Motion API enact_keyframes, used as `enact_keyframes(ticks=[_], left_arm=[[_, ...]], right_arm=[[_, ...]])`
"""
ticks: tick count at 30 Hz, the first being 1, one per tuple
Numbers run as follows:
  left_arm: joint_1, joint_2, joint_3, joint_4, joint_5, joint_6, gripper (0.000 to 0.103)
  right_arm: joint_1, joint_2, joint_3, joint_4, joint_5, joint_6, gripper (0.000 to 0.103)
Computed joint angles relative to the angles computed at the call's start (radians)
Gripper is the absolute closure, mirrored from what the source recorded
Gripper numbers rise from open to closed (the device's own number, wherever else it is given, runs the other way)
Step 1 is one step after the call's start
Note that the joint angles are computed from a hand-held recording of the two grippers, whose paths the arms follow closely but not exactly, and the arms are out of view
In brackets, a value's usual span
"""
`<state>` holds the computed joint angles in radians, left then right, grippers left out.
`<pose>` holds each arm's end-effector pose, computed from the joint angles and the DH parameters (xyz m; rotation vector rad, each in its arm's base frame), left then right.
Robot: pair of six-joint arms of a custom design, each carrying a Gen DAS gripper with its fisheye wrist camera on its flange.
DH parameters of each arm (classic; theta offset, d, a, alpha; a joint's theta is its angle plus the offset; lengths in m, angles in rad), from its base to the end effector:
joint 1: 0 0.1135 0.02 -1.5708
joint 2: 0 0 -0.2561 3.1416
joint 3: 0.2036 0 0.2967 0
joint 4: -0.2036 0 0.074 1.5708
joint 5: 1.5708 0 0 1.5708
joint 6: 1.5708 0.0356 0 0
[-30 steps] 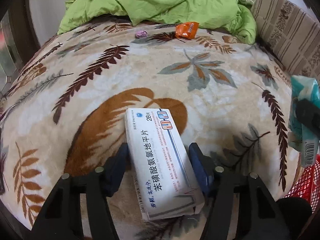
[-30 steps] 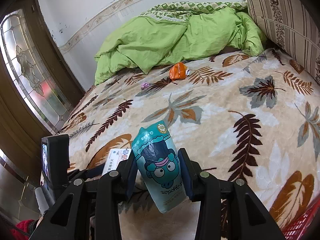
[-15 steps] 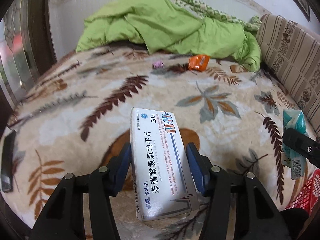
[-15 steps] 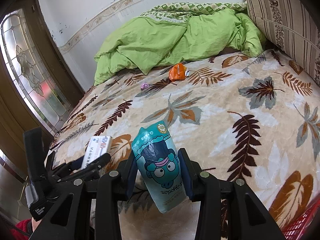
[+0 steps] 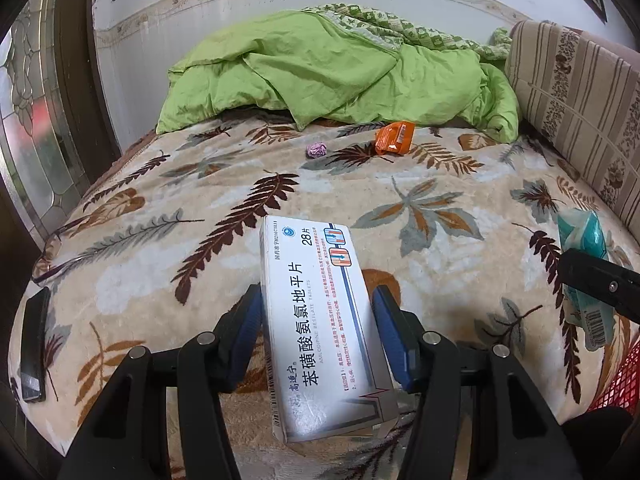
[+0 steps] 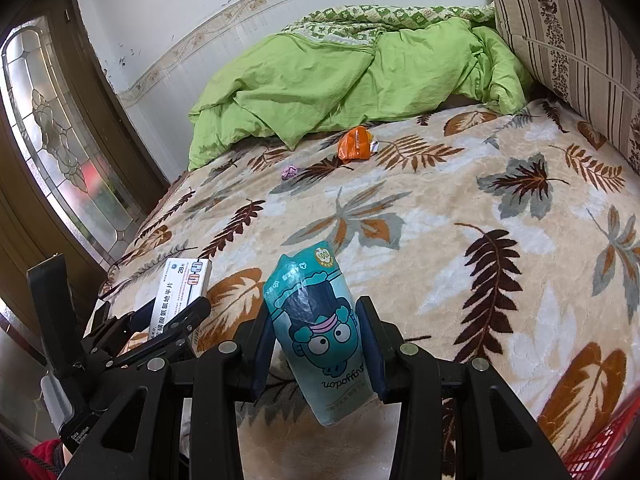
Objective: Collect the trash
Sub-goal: 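Carry the medicine box with the left gripper while the right carries the teal packet toward the basket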
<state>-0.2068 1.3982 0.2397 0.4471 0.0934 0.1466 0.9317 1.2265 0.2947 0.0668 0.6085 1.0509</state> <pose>0.2247 -0.0505 0.0522 0.4492 2.2376 -0.1381 0.1487 0.1660 0.0786 0.3935 2.2289 0.3063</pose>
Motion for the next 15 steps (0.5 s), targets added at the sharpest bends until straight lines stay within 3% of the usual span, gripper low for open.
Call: enact_keyframes(ticks=[15], left_arm=[[-0.028, -0.018, -0.016, 0.006, -0.024, -0.002, 0.048]], right_arm=[[0.001, -0.002, 0.0, -0.002, 0.001, 0.001, 0.061]])
